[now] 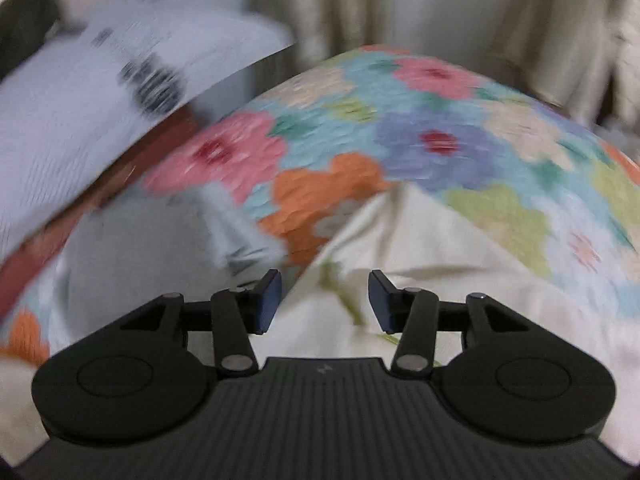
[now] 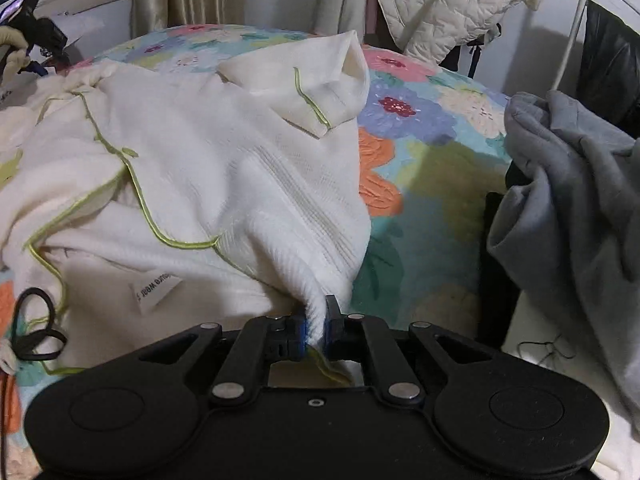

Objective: Fold clothes

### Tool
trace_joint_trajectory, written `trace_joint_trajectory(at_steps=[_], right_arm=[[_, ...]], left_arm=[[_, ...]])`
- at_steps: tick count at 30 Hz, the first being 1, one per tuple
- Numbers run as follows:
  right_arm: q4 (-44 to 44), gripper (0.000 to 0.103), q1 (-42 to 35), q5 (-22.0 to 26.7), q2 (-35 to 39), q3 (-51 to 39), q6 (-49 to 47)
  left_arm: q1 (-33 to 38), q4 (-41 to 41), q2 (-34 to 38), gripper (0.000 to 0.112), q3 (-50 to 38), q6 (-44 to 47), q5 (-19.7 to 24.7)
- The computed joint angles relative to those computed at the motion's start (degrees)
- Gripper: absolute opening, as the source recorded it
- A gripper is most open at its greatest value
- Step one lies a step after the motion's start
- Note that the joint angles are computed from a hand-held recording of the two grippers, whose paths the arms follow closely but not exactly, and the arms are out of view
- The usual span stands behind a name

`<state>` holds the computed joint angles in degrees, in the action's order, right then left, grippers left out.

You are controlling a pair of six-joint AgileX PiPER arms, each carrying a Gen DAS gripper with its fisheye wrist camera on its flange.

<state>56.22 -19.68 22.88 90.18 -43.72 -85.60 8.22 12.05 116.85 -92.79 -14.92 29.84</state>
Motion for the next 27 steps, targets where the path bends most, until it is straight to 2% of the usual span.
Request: trace_joint_trajectory(at_steps=[3,5,6,8,9,11,13,15,16,17,18,19,20,24,26,27], right_arm=[[-1.8,0.011,-1.3,2.5,0.3,-1.7,2.6],[-0.3,0.012,-2.1,3.4,1.0,-1.9,2.2],[0.4,0.012,-2.2,3.4,1.5,-2.0,1.6],[4.4,0.012,-1.2,1.4,0.0,1.3,-2.6],[6.0,0.012,-0.6,0.4,-0.8,2.6,-4.2],[9.1,0.014,-0.4,-0.2,-2.1,3.7,-8.6],[8.4,0.021,-1.2,2.0,-2.8,3.2,-8.7],[7.4,0.025,-2.6,5.2,-2.3,1.9,-6.5],[7.0,0.025,-3.2,6.4,-1.8,1.3,-5.4],[6.5,0.025,-3.5,6.8,-1.3,1.1,-4.8],[6.7,0.025,-3.5,6.5,-0.7,1.1,-5.6],[7.4,0.025,-3.5,6.2,0.1,1.2,-7.1],[8.6,0.025,-3.7,6.2,0.7,1.3,-8.8],[12.9,0.025,-4.8,7.8,2.7,0.9,-14.1],[15.7,0.025,-5.3,8.3,3.4,1.2,-17.8],[16.5,0.025,-5.3,8.2,3.5,1.4,-18.9]], left_arm=[[-0.6,-10.7,-2.4,0.054,1.9,14.8,-2.0],[-2.3,-12.4,-3.7,0.059,4.0,21.2,-4.3],[-3.7,-10.6,-4.4,0.061,5.6,23.4,-6.4],[-6.8,-3.9,-5.4,0.072,9.0,24.4,-9.7],[-8.3,0.0,-5.0,0.072,9.5,24.2,-10.3],[-10.7,6.1,-2.5,0.072,8.1,23.1,-9.4],[-12.6,12.6,1.2,0.072,5.2,19.0,-7.7],[-13.2,11.9,5.3,0.059,0.6,20.0,-5.3],[-13.1,8.1,8.0,0.015,-3.5,23.3,-2.3],[-12.8,4.3,10.6,0.002,-8.0,26.6,0.8],[-12.7,2.0,13.2,0.002,-12.6,28.4,3.7],[-12.8,2.0,15.0,0.002,-15.9,28.8,4.6],[-13.2,4.3,15.8,0.002,-17.4,27.0,3.6],[-13.8,11.1,19.1,0.002,-27.6,11.9,-0.3],[-14.7,15.7,22.3,0.005,-34.8,4.6,0.9],[-15.4,16.3,24.7,0.009,-38.9,4.4,3.8]])
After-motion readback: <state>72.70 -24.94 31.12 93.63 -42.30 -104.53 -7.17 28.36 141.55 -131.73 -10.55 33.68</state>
